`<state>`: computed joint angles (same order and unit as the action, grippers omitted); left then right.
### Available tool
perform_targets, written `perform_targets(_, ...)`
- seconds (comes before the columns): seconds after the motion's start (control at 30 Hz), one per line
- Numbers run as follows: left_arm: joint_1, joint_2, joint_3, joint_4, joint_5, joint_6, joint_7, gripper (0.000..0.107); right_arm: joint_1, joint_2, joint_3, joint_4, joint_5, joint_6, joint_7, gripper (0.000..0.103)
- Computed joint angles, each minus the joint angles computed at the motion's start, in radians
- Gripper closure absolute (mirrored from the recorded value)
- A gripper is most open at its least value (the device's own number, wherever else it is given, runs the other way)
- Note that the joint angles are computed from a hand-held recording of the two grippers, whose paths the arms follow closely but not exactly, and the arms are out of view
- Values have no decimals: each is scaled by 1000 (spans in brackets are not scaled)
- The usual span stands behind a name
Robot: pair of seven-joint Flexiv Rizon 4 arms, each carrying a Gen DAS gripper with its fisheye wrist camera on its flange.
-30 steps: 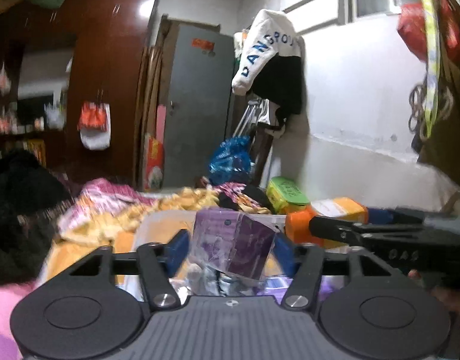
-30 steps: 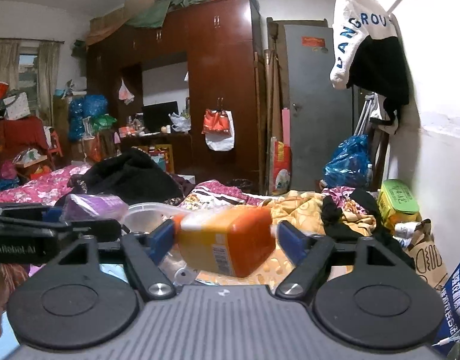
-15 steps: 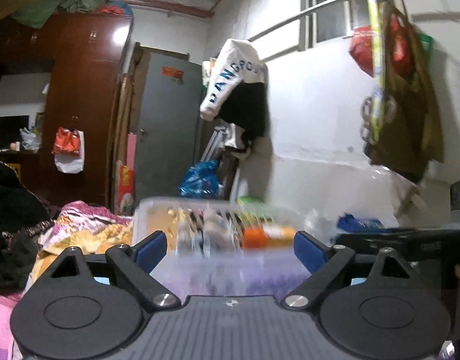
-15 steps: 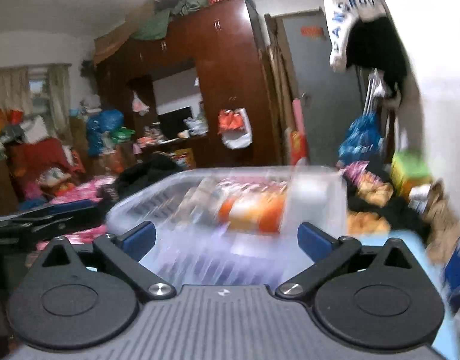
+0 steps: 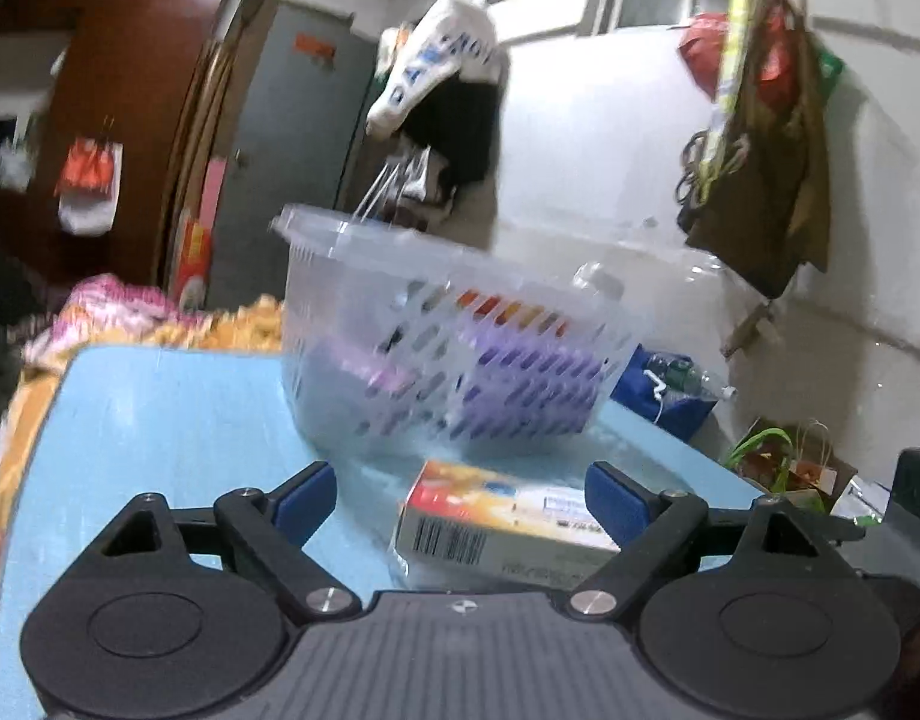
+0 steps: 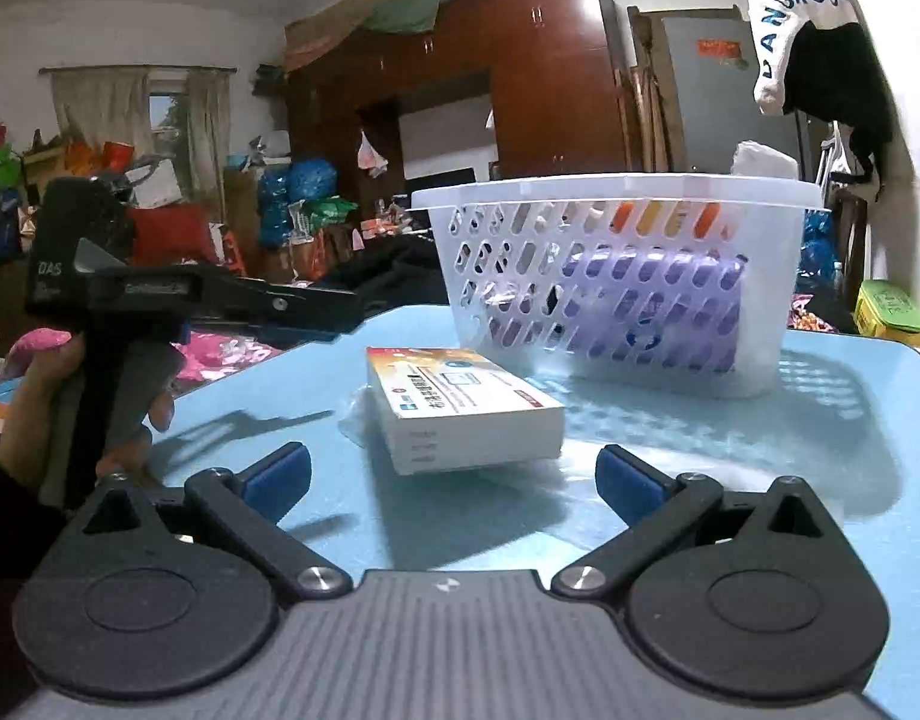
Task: Organize objects
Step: 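Close both grippers on the white medicine box from its two ends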
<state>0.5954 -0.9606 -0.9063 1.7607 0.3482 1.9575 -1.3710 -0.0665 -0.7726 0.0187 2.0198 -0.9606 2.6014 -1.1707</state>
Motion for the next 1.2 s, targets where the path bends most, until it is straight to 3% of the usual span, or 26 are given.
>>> perform_targets(0.07, 4, -1, -14, -10, -18, -59, 7, 15, 4, -2, 1, -9, -2, -5, 5, 0)
perform_targets(0.3, 13, 11, -28, 25, -111, -129, 85, 15, 33, -10, 13, 20, 99, 0, -63, 0)
perform_targets(0.4, 7, 10, -35, 32, -135, -134, 125, 15, 29, -13, 14, 23, 93, -2, -61, 6)
perform_targets(0.53, -9, 21, -21, 46, -142, -113, 170, 22, 27, -16, 13, 20, 90, -10, -73, 19)
perform_targets(0.7, -37, 44, 19, 56, -125, -67, 182, 29, 24, -18, 9, 17, 99, -14, -103, 25)
perform_targets(0.83, -40, 45, 29, 56, -101, -38, 165, 38, 9, -22, 5, 7, 66, -10, -100, 25)
perform_targets(1.03, -70, 70, 80, 53, -55, -8, 156, 39, -1, -19, 0, 6, 34, -13, -105, 25)
perform_targets(1.2, -35, 48, 42, 57, 0, -20, 174, 39, -36, -25, -11, -25, -63, -11, -38, 25)
